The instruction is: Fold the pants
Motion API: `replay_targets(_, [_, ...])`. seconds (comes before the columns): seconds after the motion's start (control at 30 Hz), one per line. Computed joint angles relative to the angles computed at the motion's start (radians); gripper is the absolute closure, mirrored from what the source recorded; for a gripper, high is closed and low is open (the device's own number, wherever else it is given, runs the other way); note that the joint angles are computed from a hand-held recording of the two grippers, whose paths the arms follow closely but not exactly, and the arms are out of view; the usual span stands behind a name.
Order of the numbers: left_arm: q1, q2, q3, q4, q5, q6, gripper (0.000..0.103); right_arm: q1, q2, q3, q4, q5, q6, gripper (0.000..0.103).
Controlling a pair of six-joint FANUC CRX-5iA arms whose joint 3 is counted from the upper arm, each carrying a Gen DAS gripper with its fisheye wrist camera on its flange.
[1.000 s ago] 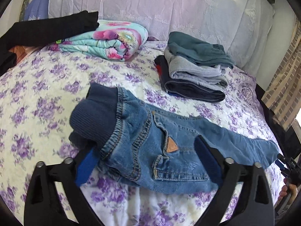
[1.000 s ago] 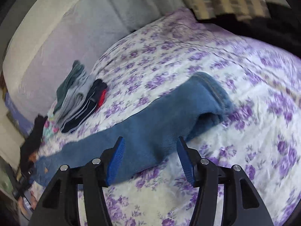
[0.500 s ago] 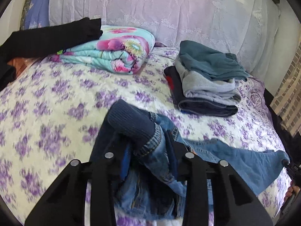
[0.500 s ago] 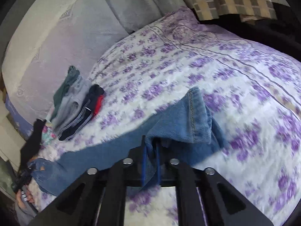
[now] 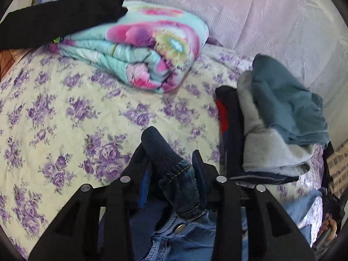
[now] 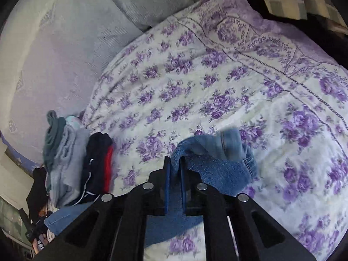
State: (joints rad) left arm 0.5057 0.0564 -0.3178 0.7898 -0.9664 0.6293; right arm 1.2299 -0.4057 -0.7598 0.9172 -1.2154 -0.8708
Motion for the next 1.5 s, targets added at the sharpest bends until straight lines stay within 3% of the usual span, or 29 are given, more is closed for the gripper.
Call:
replay_targets(0.07, [0.03, -0.05, -0.056, 0.05, 0.024, -0.12, 0.034, 0.043, 0.019, 0.012, 0.002, -0.048, 0.023, 0.086])
replay_targets(0.17, [0.079, -0.173, -0.195, 0.159, 0.135, -0.392, 0.009, 0.175, 0.053, 0.061, -0.05, -0.214, 0.069, 0.078])
replay_targets(0.2, [0.094, -0.198, -0.225, 0.193, 0.155, -0.463, 0.008, 0.226, 0.058, 0.073, -0.071, -0.271, 0.067, 0.069])
replay_targets(0.27, [0.118, -0.221, -0.256, 0.242, 0.195, -0.566, 0.008, 0.316, 0.062, 0.088, -0.115, -0.374, 0.032, 0.063])
replay_targets(0.37, [0.122, -0.194, -0.232, 0.233, 0.295, -0.527, 0.008, 0.403, 0.073, 0.115, -0.172, -0.468, 0.018, 0.06])
replay_targets(0.4, [0.135, -0.17, -0.201, 0.199, 0.286, -0.465, 0.009, 0.421, 0.079, 0.124, -0.187, -0.487, 0.013, 0.056])
replay_targets(0.47, [0.187, -0.117, -0.13, 0.111, 0.153, -0.364, 0.009, 0.471, 0.091, 0.136, -0.217, -0.521, -0.029, 0.049])
replay_targets(0.57, [0.272, -0.114, -0.135, 0.068, -0.035, -0.428, 0.009, 0.586, 0.132, 0.165, -0.303, -0.595, -0.152, 0.045])
replay_targets(0.73, [0.358, -0.113, -0.159, -0.029, -0.176, -0.426, 0.009, 0.737, 0.202, 0.21, -0.441, -0.639, -0.353, 0.044])
replay_targets(0.93, [0.345, -0.09, -0.172, -0.059, -0.273, -0.341, 0.009, 0.79, 0.263, 0.237, -0.493, -0.627, -0.473, 0.039])
replay_targets(1.07, [0.314, -0.145, -0.235, -0.033, -0.255, -0.432, 0.009, 0.832, 0.257, 0.213, -0.489, -0.607, -0.577, 0.039])
replay_targets(1.13, [0.282, -0.138, -0.237, -0.028, -0.22, -0.435, 0.024, 0.844, 0.237, 0.175, -0.469, -0.587, -0.629, 0.039])
replay_targets(1.17, [0.266, -0.126, -0.227, -0.036, -0.2, -0.41, 0.045, 0.844, 0.227, 0.157, -0.456, -0.578, -0.64, 0.038])
replay_targets(1.23, [0.248, -0.098, -0.203, -0.036, -0.164, -0.331, 0.068, 0.84, 0.2, 0.111, -0.408, -0.553, -0.664, 0.037])
replay_targets(1.37, [0.274, -0.062, -0.177, -0.021, -0.247, -0.333, 0.079, 0.792, 0.135, 0.01, -0.321, -0.477, -0.7, 0.039])
replay_targets(1.47, [0.286, -0.048, -0.167, -0.015, -0.279, -0.312, 0.082, 0.783, 0.097, -0.043, -0.263, -0.47, -0.736, 0.081])
replay_targets(1.5, [0.296, -0.037, -0.16, -0.009, -0.305, -0.3, 0.083, 0.8, 0.076, -0.072, -0.226, -0.464, -0.778, 0.084])
